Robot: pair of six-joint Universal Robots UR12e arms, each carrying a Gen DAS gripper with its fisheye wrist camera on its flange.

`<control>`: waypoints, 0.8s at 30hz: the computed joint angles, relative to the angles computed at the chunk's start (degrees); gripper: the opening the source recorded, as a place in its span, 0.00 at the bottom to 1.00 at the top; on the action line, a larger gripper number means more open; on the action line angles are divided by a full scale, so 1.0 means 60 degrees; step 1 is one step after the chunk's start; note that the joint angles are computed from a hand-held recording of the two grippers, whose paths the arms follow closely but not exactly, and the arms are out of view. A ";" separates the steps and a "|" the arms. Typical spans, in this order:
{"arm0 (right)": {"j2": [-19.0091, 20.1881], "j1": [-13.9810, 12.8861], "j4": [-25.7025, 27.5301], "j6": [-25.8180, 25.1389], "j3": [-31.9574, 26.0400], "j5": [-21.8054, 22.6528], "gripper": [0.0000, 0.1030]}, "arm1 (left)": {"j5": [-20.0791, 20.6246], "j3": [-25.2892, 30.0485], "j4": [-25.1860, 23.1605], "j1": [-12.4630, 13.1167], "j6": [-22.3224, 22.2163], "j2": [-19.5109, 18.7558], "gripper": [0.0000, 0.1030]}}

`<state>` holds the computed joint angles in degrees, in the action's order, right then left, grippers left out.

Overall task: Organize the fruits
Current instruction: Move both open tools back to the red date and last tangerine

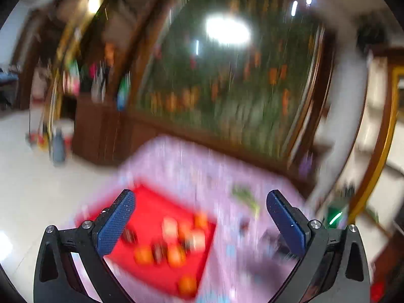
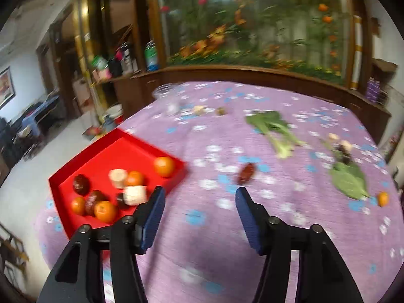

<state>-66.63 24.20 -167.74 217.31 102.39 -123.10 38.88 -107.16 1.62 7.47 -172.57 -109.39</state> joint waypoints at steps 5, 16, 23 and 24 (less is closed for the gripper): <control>-0.0879 -0.0062 0.0286 0.1217 0.1336 -0.0374 0.66 | 0.2503 -0.0286 -0.0721 -0.0902 0.1247 0.0252 1.00; -0.1950 -0.0362 -0.0115 0.3407 0.3352 -0.0097 0.66 | 0.4836 -0.0796 0.0363 -0.2252 0.3255 0.0437 1.00; -0.1937 -0.0315 -0.0903 0.3282 0.3684 -0.0217 0.72 | 0.5407 -0.0774 -0.0064 -0.2673 0.3709 0.0445 1.00; -0.1922 -0.0325 -0.0990 0.3266 0.3708 -0.0201 0.72 | 0.5449 -0.0763 -0.0113 -0.2725 0.3782 0.0432 1.00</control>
<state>-78.16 22.26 -173.68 236.91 124.64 -124.30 71.57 -111.74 0.94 -8.88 -149.88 -106.80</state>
